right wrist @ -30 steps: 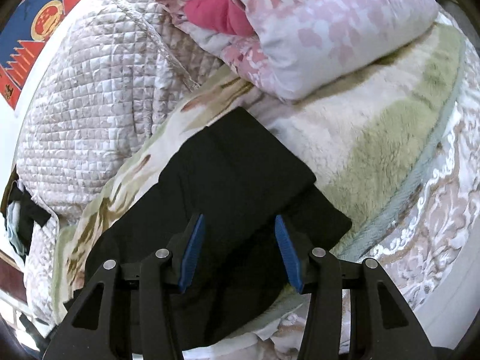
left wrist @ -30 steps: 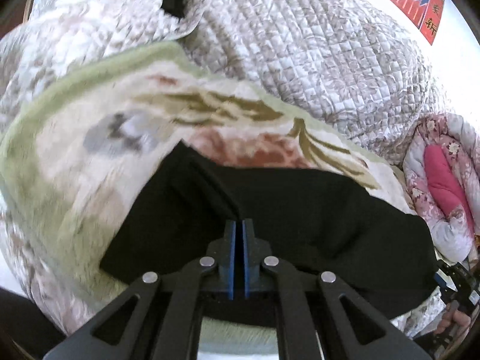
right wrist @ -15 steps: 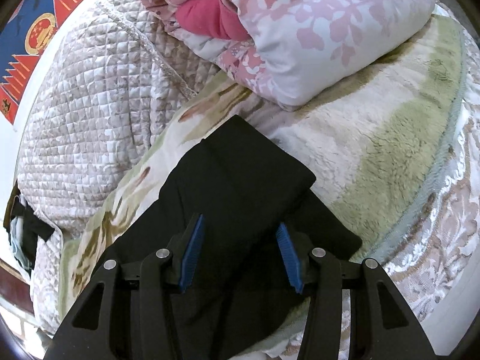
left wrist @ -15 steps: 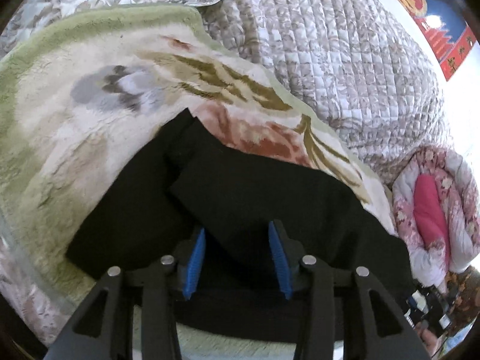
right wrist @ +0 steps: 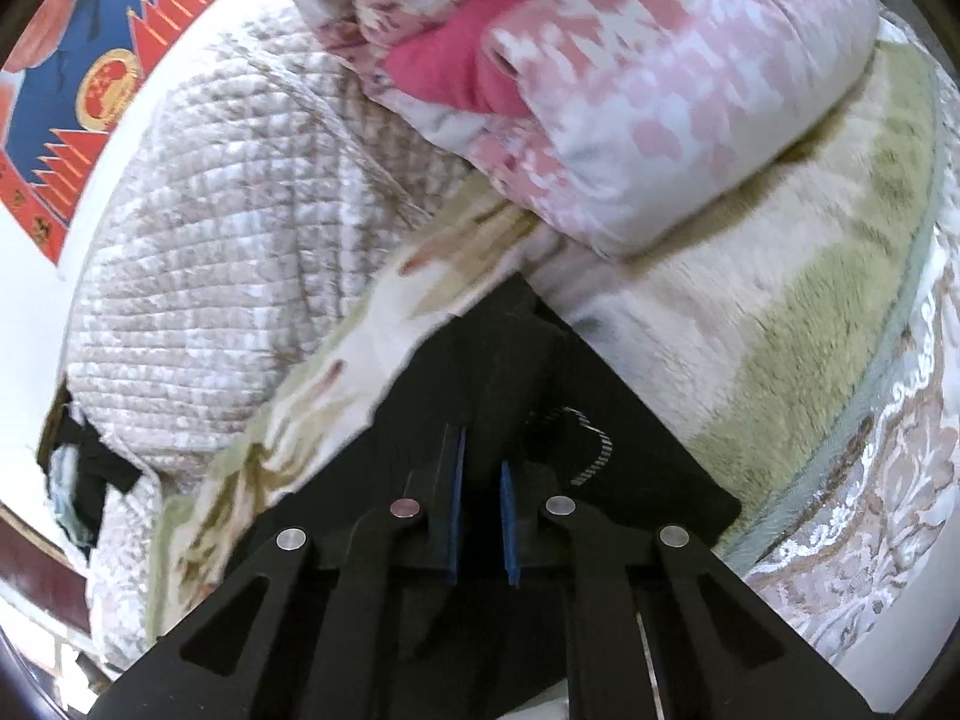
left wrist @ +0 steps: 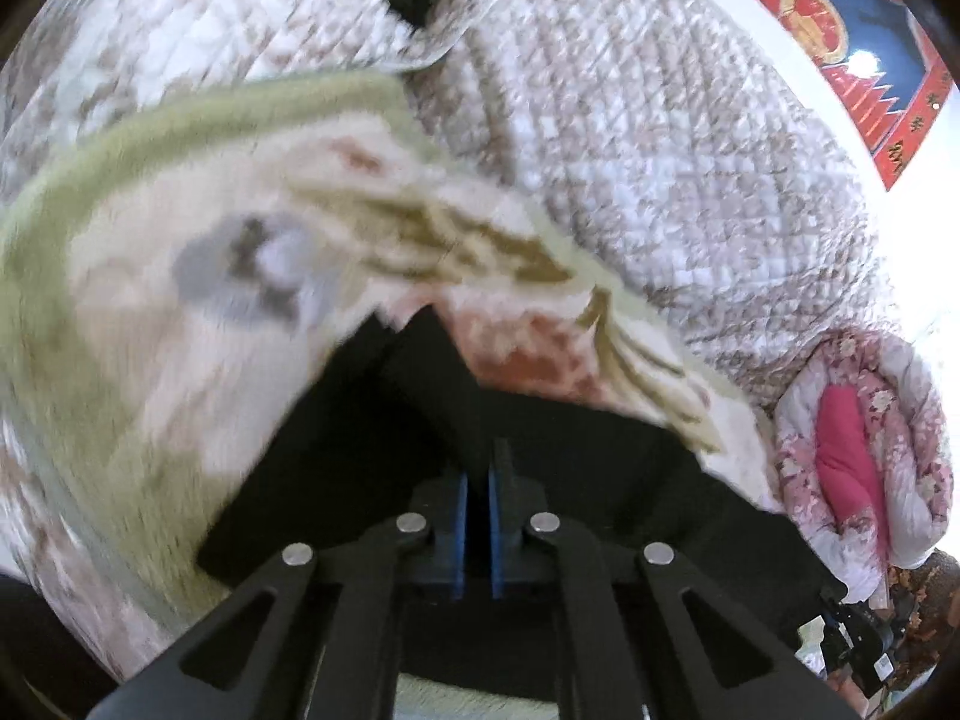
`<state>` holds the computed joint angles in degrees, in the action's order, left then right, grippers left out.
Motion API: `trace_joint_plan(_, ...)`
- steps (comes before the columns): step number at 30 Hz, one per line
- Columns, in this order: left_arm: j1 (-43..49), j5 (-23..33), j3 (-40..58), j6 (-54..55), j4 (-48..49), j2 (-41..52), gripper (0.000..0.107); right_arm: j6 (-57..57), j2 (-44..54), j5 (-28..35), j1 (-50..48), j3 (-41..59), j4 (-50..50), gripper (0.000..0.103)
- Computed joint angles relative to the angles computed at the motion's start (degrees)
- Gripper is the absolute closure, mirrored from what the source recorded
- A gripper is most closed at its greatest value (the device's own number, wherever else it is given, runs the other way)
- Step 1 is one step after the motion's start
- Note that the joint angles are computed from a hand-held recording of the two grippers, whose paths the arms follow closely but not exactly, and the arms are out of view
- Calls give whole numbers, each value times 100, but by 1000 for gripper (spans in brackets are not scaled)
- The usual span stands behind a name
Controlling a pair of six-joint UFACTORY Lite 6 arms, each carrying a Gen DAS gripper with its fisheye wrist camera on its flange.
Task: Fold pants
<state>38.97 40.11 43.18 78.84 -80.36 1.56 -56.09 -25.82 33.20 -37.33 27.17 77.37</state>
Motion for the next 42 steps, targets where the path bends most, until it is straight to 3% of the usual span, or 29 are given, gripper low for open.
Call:
trace_joint_plan(4, 167, 304, 488, -392, 248, -280, 102, 676, -835, 421, -269, -117, -528, 94)
trace_joint_plan(7, 413, 371, 320, -400, 537, -436, 102, 1346, -883, 172, -351, -280, -1477, 94)
trace_joint_plan(10, 513, 5, -94, -212, 778, -201, 101, 1574, -458, 234, -552, -379, -1819, 94)
trace_joint_plan(16, 504, -429, -183, -329, 981, 416, 102, 2084, -711, 114, -303, -442, -2306, 94)
trace_joint_plan(21, 466, -714, -626, -120, 904, -404, 101, 1977, -941, 422, -623, -506, -2538, 93)
trace_joint_plan(23, 556, -778, -716, -273, 1099, -687, 101, 2576, -1314, 277, -472, -559, -3092, 86)
trace_joint_plan(28, 761, -1021, -855, -415, 1254, -1214, 101, 4252, -2226, -48, -328, -608, -4608, 86)
trace_joint_plan(31, 797, -1062, -865, -390, 1172, -1530, 101, 4705, -2356, -230, 234, -471, -5184, 85)
trace_joint_plan(34, 673, -850, -877, -187, 1003, -1756, 101, 4658, -2170, -492, 1164, -471, -5218, 79)
trace_joint_plan(36, 388, -748, -901, -174, 1121, -1730, 100, 5308, -1819, -815, 1859, -544, -5856, 78)
trace_joint_plan(39, -284, -1098, -943, -409, 1503, -1270, 99, 6620, -889, -1094, 2516, -554, -6990, 78)
trace_joint_plan(42, -664, -1480, -881, -1022, 2166, -637, 100, 7383, -1089, -1070, 2698, -556, -7706, 78)
